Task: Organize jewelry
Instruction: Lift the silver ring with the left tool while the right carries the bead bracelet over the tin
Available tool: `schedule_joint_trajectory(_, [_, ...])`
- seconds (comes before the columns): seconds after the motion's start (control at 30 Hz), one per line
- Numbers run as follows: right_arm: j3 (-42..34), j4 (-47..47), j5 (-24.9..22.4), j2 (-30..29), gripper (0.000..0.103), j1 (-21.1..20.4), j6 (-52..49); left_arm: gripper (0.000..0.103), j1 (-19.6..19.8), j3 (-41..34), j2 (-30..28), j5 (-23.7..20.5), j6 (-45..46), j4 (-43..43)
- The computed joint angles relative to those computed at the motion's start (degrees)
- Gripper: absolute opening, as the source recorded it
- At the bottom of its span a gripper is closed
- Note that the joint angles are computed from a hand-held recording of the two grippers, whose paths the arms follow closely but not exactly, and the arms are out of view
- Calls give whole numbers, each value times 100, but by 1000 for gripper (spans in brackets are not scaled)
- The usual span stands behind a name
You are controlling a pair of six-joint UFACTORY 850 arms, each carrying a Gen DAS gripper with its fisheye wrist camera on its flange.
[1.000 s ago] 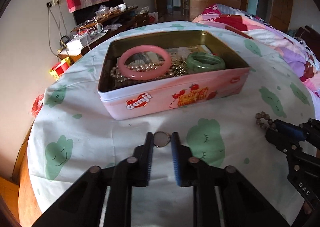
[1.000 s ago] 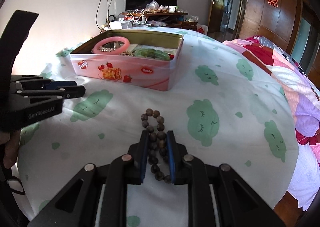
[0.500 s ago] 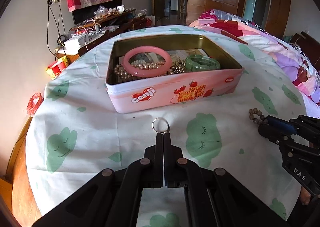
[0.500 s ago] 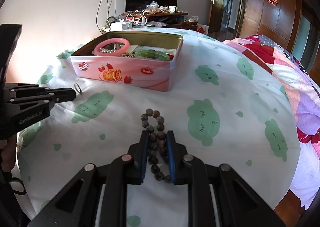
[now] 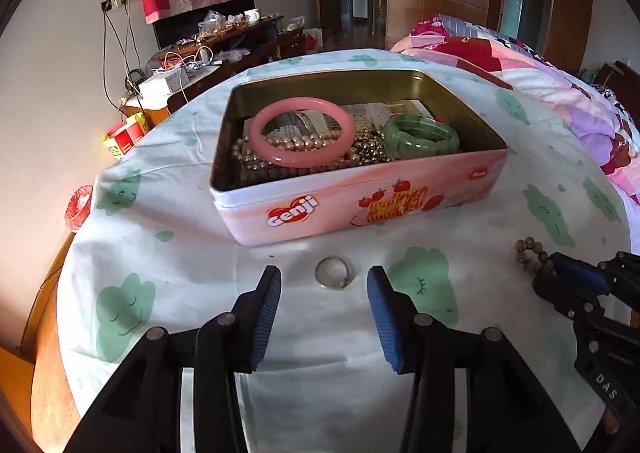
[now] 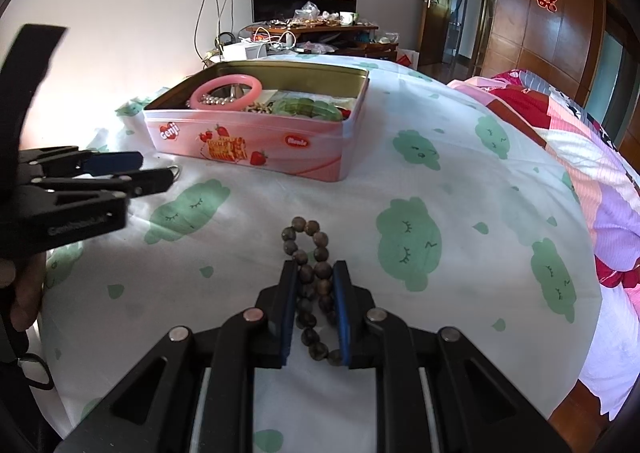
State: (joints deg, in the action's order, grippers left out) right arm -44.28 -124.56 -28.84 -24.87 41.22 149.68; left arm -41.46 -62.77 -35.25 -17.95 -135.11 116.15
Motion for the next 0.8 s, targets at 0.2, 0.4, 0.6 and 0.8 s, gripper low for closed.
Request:
schedule_joint_trajectory(0.2, [8,-20,-5,2,19,-9,5,19,51,-111,-99,249,-182,256])
schedule_joint_trajectory(0.4, [17,-75,-8,6,19,-11,75,0,5,147,66,222,-732,878])
schedule_joint_trajectory(0.6, [73,-329,-34,53,19,-30,358,0,56,320,174,206,-1487,1563])
schedule_joint_trajectory(0.8, [64,-292,-24,46,19,-27,303,21,2,151,151,108,-1093,1079])
